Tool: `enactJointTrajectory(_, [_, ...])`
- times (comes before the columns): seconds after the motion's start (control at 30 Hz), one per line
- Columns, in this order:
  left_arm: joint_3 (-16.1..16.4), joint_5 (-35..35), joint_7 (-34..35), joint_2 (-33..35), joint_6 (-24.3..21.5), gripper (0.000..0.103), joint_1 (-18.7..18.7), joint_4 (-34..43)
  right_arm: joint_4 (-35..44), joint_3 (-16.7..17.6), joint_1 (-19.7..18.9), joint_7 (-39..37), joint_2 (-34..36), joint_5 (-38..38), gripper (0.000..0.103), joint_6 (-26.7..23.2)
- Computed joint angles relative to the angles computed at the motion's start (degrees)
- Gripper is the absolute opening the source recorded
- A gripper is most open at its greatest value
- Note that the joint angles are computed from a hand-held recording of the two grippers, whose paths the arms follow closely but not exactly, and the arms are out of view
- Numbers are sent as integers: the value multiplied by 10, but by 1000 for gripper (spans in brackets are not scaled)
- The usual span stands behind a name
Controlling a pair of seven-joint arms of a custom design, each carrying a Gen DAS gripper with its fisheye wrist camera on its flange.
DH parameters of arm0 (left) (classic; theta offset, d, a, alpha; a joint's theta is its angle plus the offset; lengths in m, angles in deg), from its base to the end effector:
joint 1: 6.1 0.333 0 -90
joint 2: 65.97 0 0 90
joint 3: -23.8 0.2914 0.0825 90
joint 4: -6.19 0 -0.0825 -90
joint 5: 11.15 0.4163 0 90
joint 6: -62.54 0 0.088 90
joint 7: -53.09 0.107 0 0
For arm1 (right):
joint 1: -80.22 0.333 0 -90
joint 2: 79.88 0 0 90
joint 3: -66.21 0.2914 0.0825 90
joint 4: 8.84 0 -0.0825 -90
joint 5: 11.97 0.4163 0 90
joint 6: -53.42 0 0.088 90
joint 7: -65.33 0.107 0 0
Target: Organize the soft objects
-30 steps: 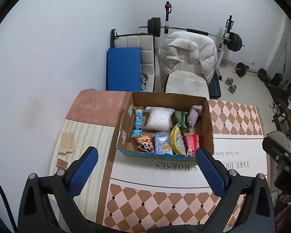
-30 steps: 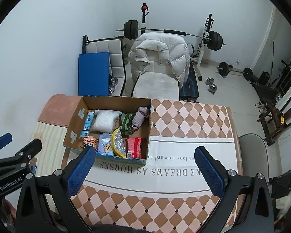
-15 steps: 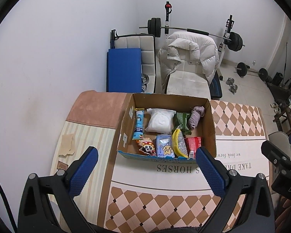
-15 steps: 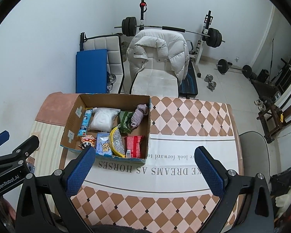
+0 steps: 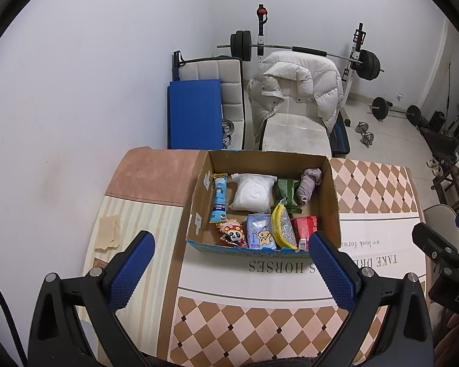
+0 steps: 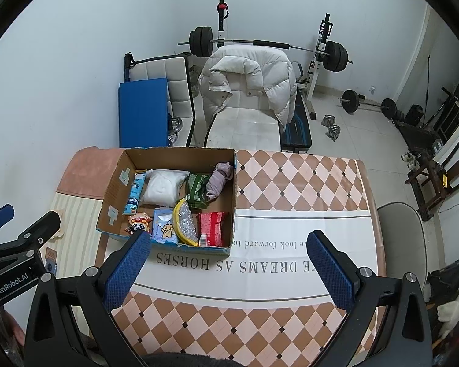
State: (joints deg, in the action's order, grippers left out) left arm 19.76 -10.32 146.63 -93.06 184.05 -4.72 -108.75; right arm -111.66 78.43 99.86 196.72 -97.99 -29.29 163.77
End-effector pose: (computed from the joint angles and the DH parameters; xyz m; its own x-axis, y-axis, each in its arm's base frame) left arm 0.4858 -0.0295 0.6871 -0.0894 -0.9927 -0.0806 -0.8274 0.1191 -0.5489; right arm 0.4449 0.2740 0.6980 -0.1201 -0.9928 0.0026 -0.8359 0.0997 -0.5397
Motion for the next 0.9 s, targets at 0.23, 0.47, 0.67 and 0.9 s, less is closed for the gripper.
enactJointTrajectory(0.23, [-1, 4, 5, -7, 2, 103, -1, -5, -2, 0, 0, 1, -3, 1, 103, -1])
enactJointTrajectory(0.47, [0, 3, 14, -12, 6, 103, -3, -8, -7, 1, -1, 3, -7, 1, 103, 0])
enactJointTrajectory(0.67, [1, 0, 15, -12, 3, 103, -4, -6, -11, 1, -1, 5, -11, 2, 103, 0])
enactJointTrajectory(0.9, [1, -2, 17, -15, 2, 103, -5, -8, -12, 1, -2, 2, -13, 3, 103, 0])
